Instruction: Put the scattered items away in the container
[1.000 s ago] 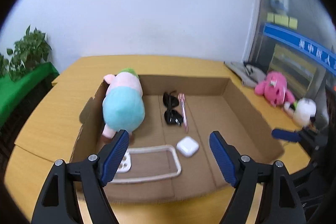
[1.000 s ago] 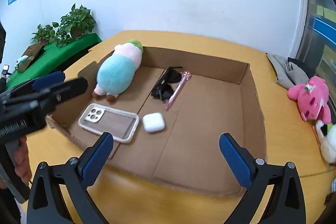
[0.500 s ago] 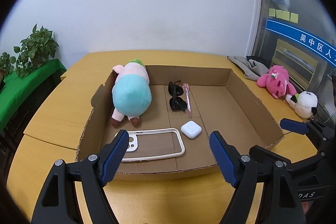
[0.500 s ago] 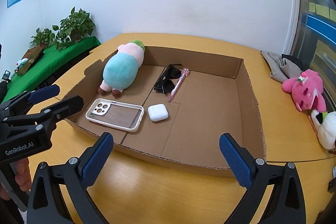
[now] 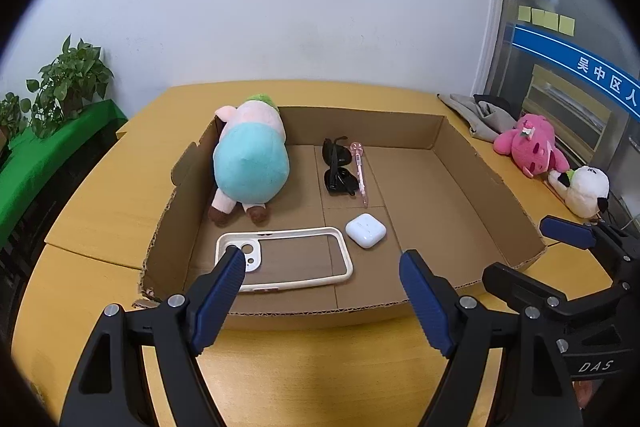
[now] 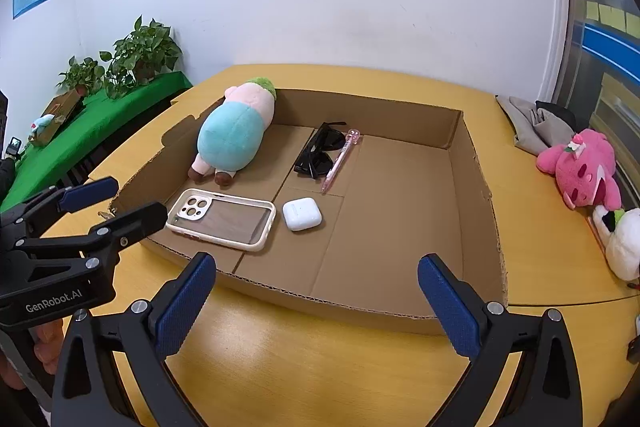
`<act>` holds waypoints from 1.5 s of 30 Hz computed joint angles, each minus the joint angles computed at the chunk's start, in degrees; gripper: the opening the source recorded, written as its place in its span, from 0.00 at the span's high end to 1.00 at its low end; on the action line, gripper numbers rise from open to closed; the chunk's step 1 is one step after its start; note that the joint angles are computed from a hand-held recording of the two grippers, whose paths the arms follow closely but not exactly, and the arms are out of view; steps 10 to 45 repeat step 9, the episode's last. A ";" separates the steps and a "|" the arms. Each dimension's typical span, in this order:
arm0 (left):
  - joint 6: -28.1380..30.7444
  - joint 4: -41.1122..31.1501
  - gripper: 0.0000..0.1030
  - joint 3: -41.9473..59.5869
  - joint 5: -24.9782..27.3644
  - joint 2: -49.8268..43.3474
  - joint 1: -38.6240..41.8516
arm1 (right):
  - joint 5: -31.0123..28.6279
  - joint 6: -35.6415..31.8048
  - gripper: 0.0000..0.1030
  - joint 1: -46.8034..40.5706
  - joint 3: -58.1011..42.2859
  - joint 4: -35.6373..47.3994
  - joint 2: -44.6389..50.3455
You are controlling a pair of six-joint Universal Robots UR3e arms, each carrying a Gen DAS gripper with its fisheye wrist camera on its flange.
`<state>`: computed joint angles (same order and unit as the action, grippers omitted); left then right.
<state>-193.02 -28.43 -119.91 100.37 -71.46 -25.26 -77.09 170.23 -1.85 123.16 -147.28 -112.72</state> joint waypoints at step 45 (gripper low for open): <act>-1.40 -1.34 0.23 1.12 4.48 -1.57 -2.78 | 0.84 0.20 0.00 -0.51 0.78 0.38 -0.50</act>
